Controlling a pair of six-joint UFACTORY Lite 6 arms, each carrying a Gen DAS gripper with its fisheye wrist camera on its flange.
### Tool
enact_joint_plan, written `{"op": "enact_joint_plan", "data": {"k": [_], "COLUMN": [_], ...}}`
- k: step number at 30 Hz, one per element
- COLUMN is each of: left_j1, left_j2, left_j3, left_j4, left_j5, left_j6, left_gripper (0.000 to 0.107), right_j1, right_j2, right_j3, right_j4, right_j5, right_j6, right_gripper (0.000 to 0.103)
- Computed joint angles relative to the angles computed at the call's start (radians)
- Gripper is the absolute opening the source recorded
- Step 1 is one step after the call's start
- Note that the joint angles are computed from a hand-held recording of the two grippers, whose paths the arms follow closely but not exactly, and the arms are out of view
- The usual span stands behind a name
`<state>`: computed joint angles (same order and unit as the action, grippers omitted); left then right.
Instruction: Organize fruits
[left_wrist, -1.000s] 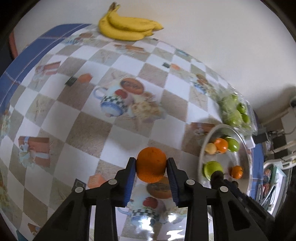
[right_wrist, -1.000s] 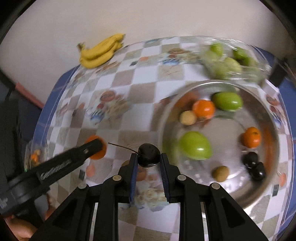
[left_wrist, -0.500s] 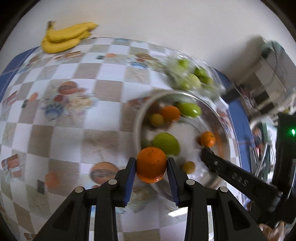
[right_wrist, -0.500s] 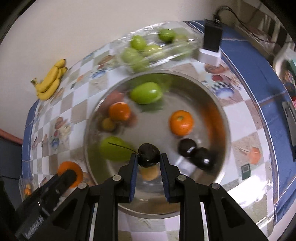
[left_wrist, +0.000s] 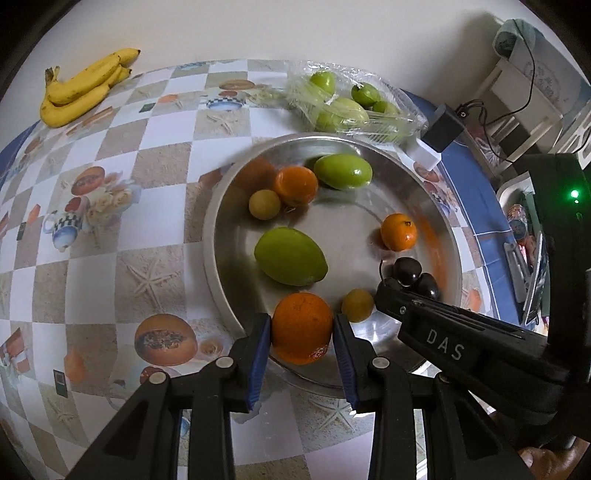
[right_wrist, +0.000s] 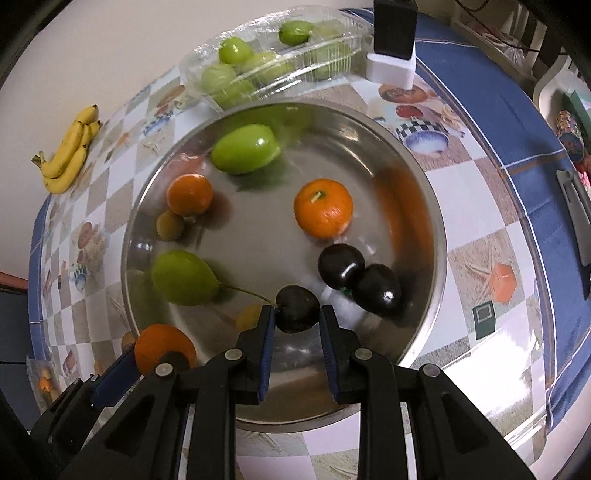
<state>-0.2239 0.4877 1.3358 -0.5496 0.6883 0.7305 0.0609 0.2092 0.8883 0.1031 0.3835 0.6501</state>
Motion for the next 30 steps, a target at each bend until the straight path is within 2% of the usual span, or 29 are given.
{"op": "enact_joint_plan", "data": {"k": [5,9,12,15,21,25,26,27,30], "left_j1": [0.005,0.005,0.009,0.016,0.048,0.085,0.096,0.113,0.144], "left_j2": [0.0,0.008,-0.003,-0.014,-0.008,0.041,0.054,0.072,0.099], "left_j3": [0.004,0.012,0.008,0.003,0.035,0.09,0.102,0.12,0.141], "left_j4": [-0.001,-0.003,-0.024,-0.032,0.136,0.389,0.424,0.466,0.517], "left_j5": [0.006,0.016,0.019,0.013,-0.066,-0.113,-0.114,-0.112,-0.117], "left_j6": [-0.001,0.0,0.017,0.02,-0.2,-0.48,-0.515,-0.559,-0.617], "left_gripper": [0.037,0.039,0.04,0.046,0.047,0.061,0.062,0.068,0.083], "right_j1": [-0.01,-0.017,-0.013,-0.012,-0.006,0.012,0.021,0.033,0.061], "right_j2": [0.0,-0.01,-0.028,-0.043,-0.062,-0.052,-0.044,-0.039,-0.021], "right_j3": [0.004,0.004,0.0,-0.002,-0.003,0.01,0.018,0.025,0.045], "right_j4": [0.008,0.002,-0.023,-0.044,-0.088,-0.074,-0.082,-0.104,-0.155], "right_j5": [0.011,0.01,0.013,0.015,0.024,0.021,0.02,0.021,0.021], "right_j6": [-0.006,-0.001,0.024,0.046,0.087,0.068,0.073,0.089,0.125], "right_gripper": [0.027,0.041,0.041,0.041,0.041,0.041,0.046,0.055,0.064]}}
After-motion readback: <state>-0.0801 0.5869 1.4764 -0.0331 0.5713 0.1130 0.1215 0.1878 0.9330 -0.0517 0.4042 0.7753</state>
